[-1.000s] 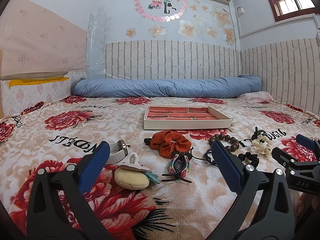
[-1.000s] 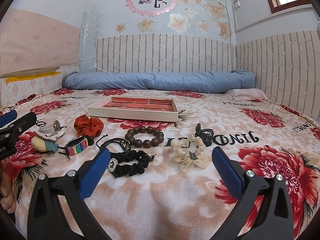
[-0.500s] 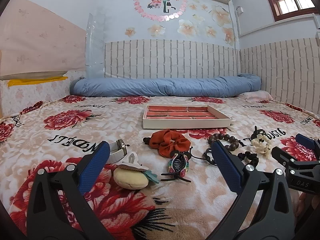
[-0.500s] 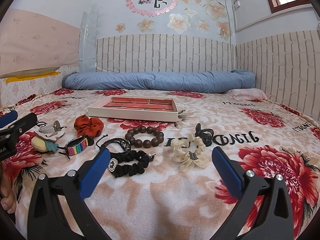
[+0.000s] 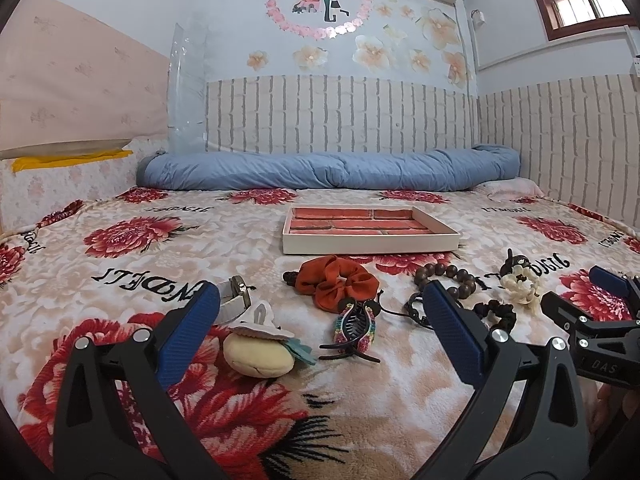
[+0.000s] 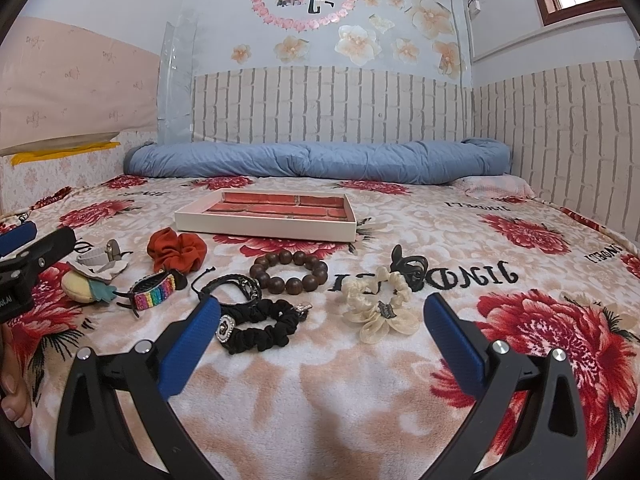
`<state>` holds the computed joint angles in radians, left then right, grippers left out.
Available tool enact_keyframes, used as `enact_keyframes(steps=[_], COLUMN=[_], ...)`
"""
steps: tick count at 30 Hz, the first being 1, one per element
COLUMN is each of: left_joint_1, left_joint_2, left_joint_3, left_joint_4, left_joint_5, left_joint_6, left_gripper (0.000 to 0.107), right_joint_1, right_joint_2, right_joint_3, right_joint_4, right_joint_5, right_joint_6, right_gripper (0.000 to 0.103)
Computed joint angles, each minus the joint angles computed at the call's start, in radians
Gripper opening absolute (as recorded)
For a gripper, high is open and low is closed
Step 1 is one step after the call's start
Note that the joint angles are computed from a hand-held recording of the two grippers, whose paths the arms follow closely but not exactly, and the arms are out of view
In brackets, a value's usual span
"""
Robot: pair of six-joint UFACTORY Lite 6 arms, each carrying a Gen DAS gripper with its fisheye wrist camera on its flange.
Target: Organize jewelry
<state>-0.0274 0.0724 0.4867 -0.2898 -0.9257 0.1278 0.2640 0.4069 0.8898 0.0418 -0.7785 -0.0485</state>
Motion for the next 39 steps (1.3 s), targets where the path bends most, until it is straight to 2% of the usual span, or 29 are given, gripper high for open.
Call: enact_keyframes(steps=[30, 39], left_joint_1=[0.004, 0.020], left_joint_2=[-0.013, -0.034], left_joint_3=[0.010, 0.010], left_joint_4=[0.006, 0.022], left_joint_5=[0.044, 0.089], left_joint_6=[0.000, -0.006], left_gripper=[0.098, 0.098], right_joint_1=[0.004, -0.018], right_joint_2=[0.012, 0.013], right_joint_3=[-0.006, 0.044], right_joint_4=[0.035, 0.038], right_joint_5=[-0.016, 0.100], right_joint_6=[-0.035, -0.006], right_gripper=[0.099, 0.099])
